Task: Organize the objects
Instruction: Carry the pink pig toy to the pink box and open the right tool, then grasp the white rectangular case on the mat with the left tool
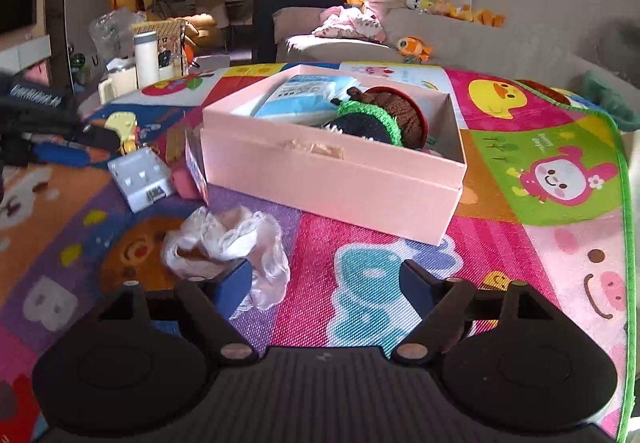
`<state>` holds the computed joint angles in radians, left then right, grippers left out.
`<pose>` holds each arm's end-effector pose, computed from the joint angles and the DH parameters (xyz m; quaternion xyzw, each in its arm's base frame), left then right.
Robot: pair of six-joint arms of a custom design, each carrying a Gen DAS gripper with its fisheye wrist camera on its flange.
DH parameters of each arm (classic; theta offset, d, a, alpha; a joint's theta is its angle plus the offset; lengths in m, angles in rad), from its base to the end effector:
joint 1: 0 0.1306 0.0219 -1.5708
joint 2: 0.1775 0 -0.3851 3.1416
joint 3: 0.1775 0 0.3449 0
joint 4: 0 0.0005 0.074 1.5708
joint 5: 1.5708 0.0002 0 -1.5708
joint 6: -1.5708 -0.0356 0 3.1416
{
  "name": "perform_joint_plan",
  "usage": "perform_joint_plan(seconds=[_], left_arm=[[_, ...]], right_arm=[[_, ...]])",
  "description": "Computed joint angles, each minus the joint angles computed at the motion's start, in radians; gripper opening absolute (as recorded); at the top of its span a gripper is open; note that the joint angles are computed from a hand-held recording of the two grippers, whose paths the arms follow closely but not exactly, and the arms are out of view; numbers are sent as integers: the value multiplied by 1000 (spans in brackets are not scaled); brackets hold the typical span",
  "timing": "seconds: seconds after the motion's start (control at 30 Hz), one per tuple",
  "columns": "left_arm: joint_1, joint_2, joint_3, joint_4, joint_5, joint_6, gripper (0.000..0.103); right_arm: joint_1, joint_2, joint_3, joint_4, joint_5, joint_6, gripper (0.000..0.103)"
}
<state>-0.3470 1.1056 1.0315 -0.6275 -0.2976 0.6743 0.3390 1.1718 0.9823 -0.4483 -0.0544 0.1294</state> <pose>0.3221 -0.1059 0.4045 -0.2077 0.8749 -0.0862 0.4290 0.3427 0.1224 0.3759 -0.2191 0.8656 0.0712 0.4446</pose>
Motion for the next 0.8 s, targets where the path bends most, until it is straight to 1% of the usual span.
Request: perform_joint_plan(seconds=[0.03,0.1,0.17,0.2,0.27,0.33,0.4,0.47,0.57,0.67,0.7,0.8], left_arm=[[-2,8,3,6,-5,-2,54],[4,20,9,25,14,-5,54],[19,28,17,50,58,-3,54],[23,30,21,63,57,2,54],[24,33,30,80,-6,5,54],[30,37,40,80,-69,13,54],[47,45,53,40,-81,42,53],[58,51,65,-23,-60,94,53],[54,51,62,-95,6,155,53],[41,38,43,-125,90,216,52],[30,29,34,-126,93,206,52],[-36,28,38,-158,60,114,53]], right_arm=[[-4,-5,-5,12,-3,-4,88],[-22,-12,-14,29,-22,-25,96],[-45,-11,-12,33,-49,-55,97],[-53,-10,-12,35,-56,-70,97],[-64,-6,-10,36,-64,-96,97],[-70,-6,-11,40,-72,-106,99],[-70,-8,-14,47,-72,-110,101],[-71,-7,-13,47,-76,-111,101],[-73,-4,-9,40,-78,-118,103],[-74,-3,-7,37,-77,-123,103],[-74,-3,-7,39,-76,-122,103],[-71,-5,-10,44,-69,-120,103]])
